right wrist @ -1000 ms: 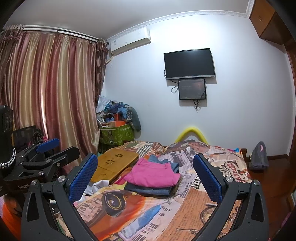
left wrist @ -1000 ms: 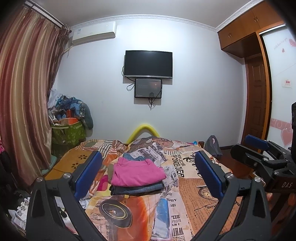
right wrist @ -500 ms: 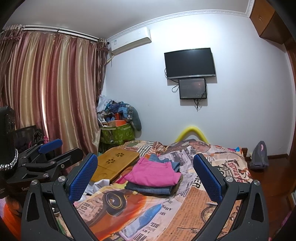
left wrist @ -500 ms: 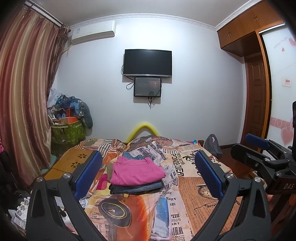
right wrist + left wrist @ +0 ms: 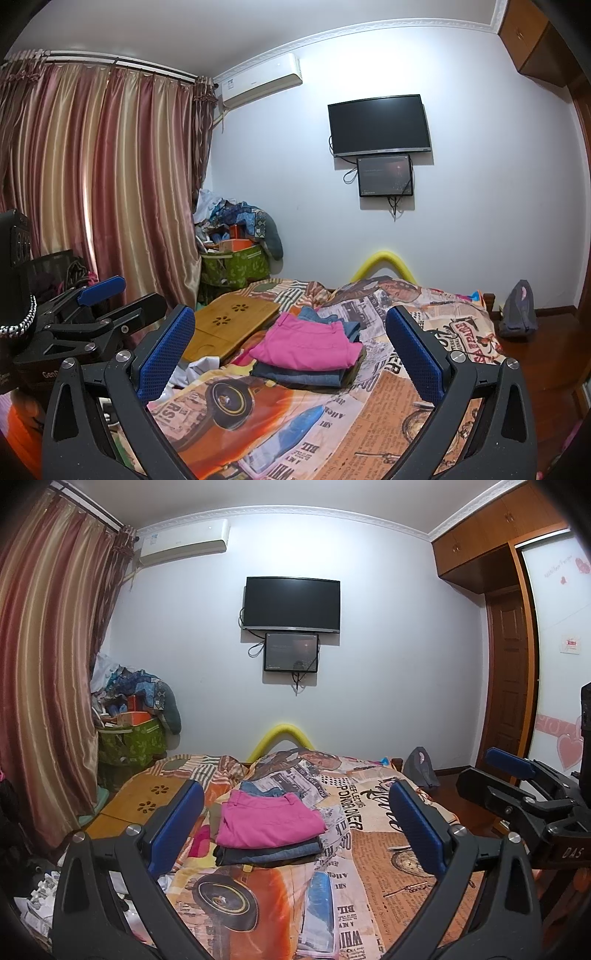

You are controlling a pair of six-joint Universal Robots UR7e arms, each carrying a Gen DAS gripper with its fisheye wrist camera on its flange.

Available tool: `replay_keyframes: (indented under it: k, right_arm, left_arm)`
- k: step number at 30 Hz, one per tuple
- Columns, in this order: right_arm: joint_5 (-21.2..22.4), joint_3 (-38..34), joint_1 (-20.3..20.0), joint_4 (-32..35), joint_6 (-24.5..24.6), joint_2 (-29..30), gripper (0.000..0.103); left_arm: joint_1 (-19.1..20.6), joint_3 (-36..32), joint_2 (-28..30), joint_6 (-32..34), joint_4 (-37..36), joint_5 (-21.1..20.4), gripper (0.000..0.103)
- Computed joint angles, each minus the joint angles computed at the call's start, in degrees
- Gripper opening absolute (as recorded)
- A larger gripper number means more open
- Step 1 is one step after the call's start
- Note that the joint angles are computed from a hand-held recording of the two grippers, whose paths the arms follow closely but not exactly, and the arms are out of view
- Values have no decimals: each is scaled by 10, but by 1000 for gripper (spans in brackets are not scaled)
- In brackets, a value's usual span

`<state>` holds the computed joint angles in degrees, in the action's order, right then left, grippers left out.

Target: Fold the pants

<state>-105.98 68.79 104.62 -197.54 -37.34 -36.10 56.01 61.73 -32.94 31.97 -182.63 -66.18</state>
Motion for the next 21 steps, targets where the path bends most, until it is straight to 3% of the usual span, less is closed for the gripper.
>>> replay_keyframes:
  k: [21]
  right_arm:
    - [-1,-3,-2,3,-1,0,103]
  left_arm:
    - [2,-1,0,-5,14,-8,102]
